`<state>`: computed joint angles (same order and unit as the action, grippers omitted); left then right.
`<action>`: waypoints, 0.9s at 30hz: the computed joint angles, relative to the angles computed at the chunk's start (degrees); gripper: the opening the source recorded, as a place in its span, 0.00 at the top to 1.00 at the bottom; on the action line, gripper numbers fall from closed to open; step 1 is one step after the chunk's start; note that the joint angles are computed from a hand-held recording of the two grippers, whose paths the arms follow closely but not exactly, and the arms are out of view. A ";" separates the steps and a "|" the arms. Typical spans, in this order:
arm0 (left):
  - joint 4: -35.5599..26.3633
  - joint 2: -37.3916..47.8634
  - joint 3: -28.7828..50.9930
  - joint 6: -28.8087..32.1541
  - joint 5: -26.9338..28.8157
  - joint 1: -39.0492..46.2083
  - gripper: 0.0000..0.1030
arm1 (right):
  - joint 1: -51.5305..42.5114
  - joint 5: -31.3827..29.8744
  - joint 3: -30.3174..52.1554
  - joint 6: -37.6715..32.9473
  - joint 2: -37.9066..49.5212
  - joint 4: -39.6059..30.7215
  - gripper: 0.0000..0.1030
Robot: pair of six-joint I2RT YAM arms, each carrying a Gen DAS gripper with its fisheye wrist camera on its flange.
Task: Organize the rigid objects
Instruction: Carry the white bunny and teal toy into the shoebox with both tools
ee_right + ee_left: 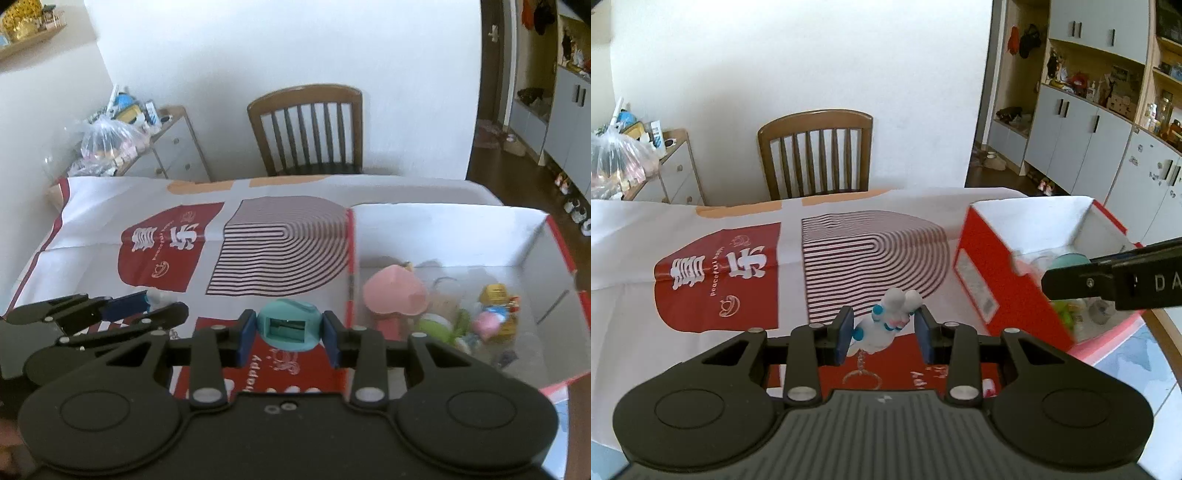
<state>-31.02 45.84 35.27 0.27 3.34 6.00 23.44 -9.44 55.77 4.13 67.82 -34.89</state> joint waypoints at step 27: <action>-2.94 26.59 22.20 -28.91 -30.45 -45.31 0.67 | -44.41 -27.25 2.16 -36.28 3.77 -6.95 0.64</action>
<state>-33.96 72.43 57.47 -28.64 -27.11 -39.31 -20.97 -36.69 57.93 -32.15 71.58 -41.84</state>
